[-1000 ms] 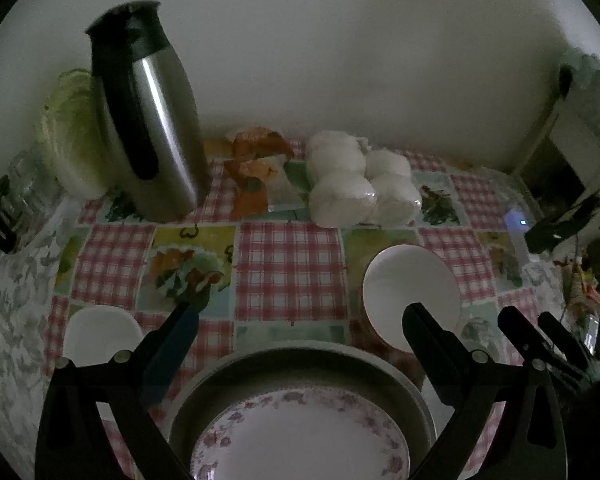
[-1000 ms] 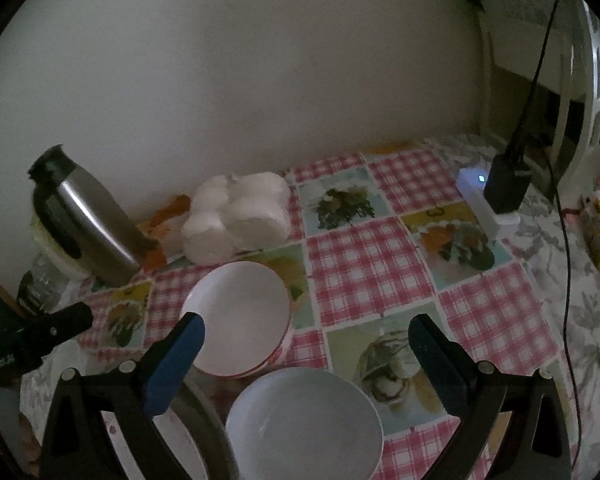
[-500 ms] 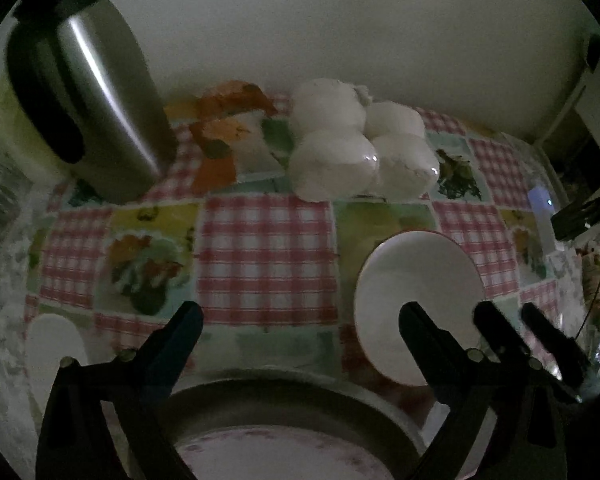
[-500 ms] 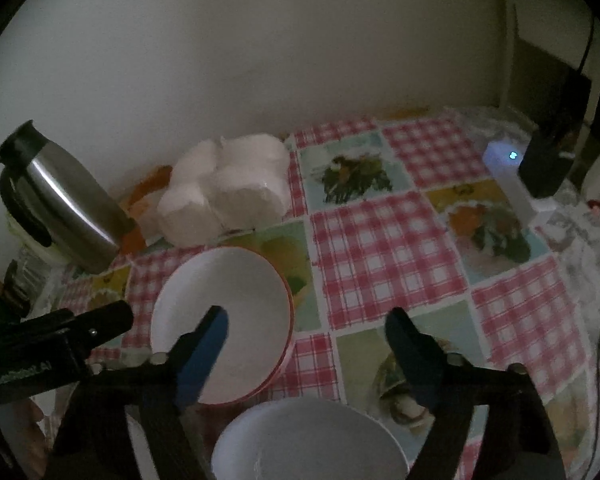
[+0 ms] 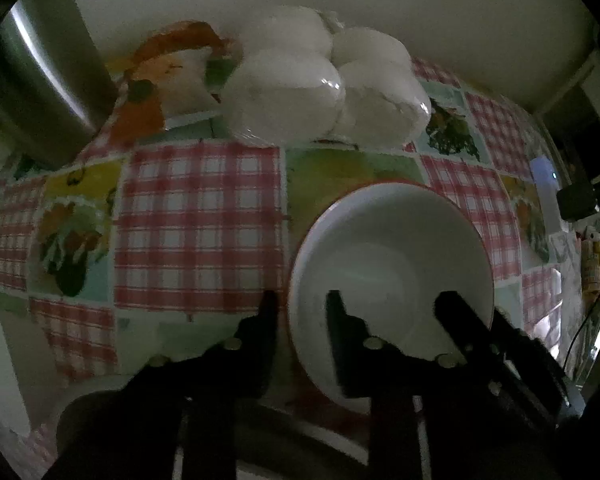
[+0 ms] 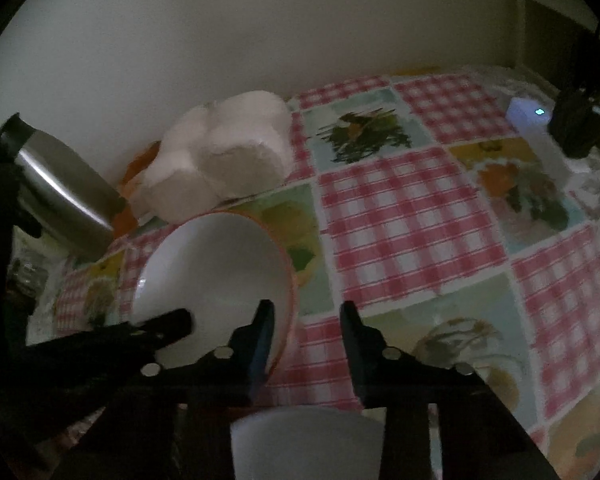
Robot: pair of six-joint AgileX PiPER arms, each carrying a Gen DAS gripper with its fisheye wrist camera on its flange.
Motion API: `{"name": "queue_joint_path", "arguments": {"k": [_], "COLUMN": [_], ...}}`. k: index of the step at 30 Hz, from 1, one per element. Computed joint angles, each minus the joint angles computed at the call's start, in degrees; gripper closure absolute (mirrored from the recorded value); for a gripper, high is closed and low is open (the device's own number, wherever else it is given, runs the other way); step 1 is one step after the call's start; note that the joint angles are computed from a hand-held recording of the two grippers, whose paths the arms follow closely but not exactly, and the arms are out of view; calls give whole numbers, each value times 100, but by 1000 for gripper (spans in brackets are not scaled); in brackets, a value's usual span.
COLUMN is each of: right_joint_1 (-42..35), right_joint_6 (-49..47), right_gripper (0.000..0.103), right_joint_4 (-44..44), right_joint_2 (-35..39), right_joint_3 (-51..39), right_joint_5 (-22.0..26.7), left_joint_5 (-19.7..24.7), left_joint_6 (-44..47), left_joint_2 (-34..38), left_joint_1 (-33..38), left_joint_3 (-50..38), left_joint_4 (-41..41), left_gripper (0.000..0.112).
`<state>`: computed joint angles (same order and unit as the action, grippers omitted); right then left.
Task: Organize plates and bowls
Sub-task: 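Close the right gripper on the red-rimmed bowl rim, then carry the red-rimmed bowl with the right gripper onto the floral plate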
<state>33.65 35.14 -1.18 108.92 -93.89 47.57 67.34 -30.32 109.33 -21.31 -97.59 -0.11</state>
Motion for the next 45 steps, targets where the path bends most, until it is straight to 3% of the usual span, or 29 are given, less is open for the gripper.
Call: {"name": "queue_joint_path", "arguments": {"k": [3,10,17,31,45], "right_joint_1": [12,29,131,911,1969], "right_joint_6": [-225,-93,28,206,383], "right_gripper": [80,80,80,80,80], "right_joint_4": [259,278,175,-244,-567], "right_joint_2": [44,-14,-298,-509,-365], "right_joint_3": [44,80,38,-685,-1476], "right_joint_5": [-140,-156,-220,501,1574], "left_joint_5": [-33,-436,-490,33,50], "left_joint_6": [-50,-128,-253,-894,-1552], "left_joint_2": [32,-208,-670,-1967,-3801], "left_joint_1": [-69,-42,-77,-26,373], "left_joint_3": [0,287,352,942,2549], "left_joint_4": [119,139,437,909,649], "left_gripper": [98,98,98,98,98]}}
